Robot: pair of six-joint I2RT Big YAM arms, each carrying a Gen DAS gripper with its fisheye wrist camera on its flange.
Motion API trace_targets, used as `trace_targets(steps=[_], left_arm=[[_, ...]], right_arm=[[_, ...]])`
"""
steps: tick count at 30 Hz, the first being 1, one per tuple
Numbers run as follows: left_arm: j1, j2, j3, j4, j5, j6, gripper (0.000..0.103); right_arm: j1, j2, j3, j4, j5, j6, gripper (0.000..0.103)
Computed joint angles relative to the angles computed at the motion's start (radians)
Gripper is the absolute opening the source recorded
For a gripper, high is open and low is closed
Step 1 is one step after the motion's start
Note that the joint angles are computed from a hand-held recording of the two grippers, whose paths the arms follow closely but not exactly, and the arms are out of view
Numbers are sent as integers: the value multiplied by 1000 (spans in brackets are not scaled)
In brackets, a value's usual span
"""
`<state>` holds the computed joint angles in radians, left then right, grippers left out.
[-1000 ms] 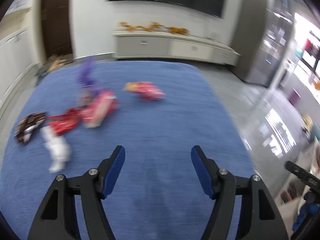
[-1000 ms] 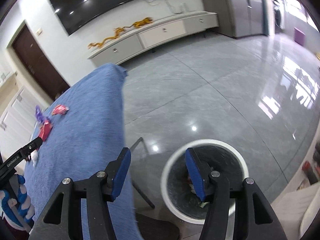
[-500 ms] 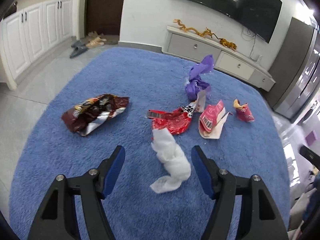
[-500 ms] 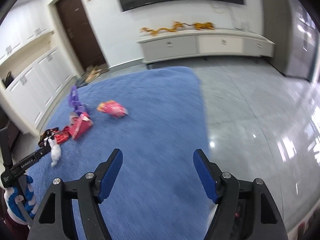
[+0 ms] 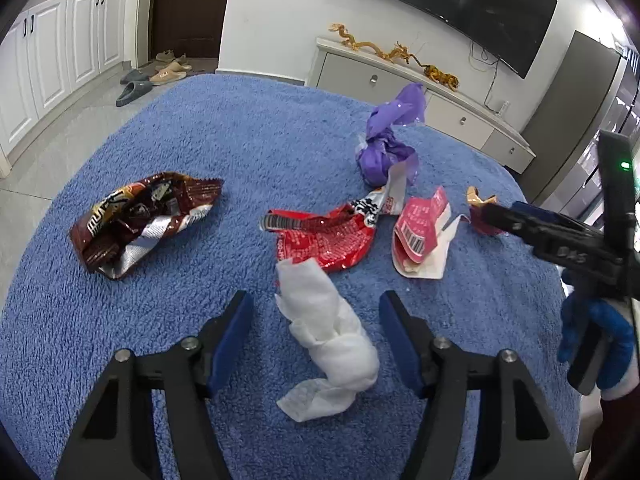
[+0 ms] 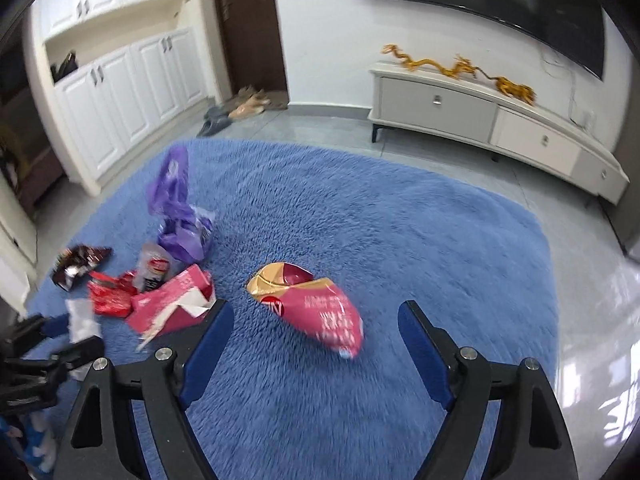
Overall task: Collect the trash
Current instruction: 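Grasp the pink wrapper with the right tool while the left tool grasps the white tissue, then move both tools over the bin and release the pink wrapper and tissue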
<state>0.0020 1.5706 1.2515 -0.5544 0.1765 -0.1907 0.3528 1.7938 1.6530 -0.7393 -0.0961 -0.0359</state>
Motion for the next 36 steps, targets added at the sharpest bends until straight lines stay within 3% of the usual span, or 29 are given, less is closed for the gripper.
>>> trace_targets(steps=[3, 4, 5, 6, 8, 11, 20, 28, 36], left_arm=[[-4, 1, -1, 7, -6, 5, 51], [-5, 2, -2, 11, -11, 6, 46], [-8, 1, -3, 14, -19, 7, 40], [-9, 2, -3, 16, -21, 6, 38], [-10, 2, -3, 17, -17, 2, 27], [-13, -1, -3, 19, -37, -1, 20], [-55, -78, -50, 26, -63, -17, 14], [-102, -191, -110, 27, -6, -14, 13], [-258, -227, -117, -22, 63, 19, 13]], right_arm=[[7, 34, 18, 8, 18, -33, 83], [9, 45, 25, 9, 23, -38, 77], [10, 51, 27, 11, 26, -42, 61], [10, 60, 34, 7, 30, -48, 52], [7, 58, 23, 18, 28, -47, 40], [-6, 29, -21, 48, 20, -36, 29], [-45, -171, -222, 118, -54, 32, 27], [-70, -436, -449, 171, -59, 99, 27], [-178, -734, -677, 133, -4, 172, 27]])
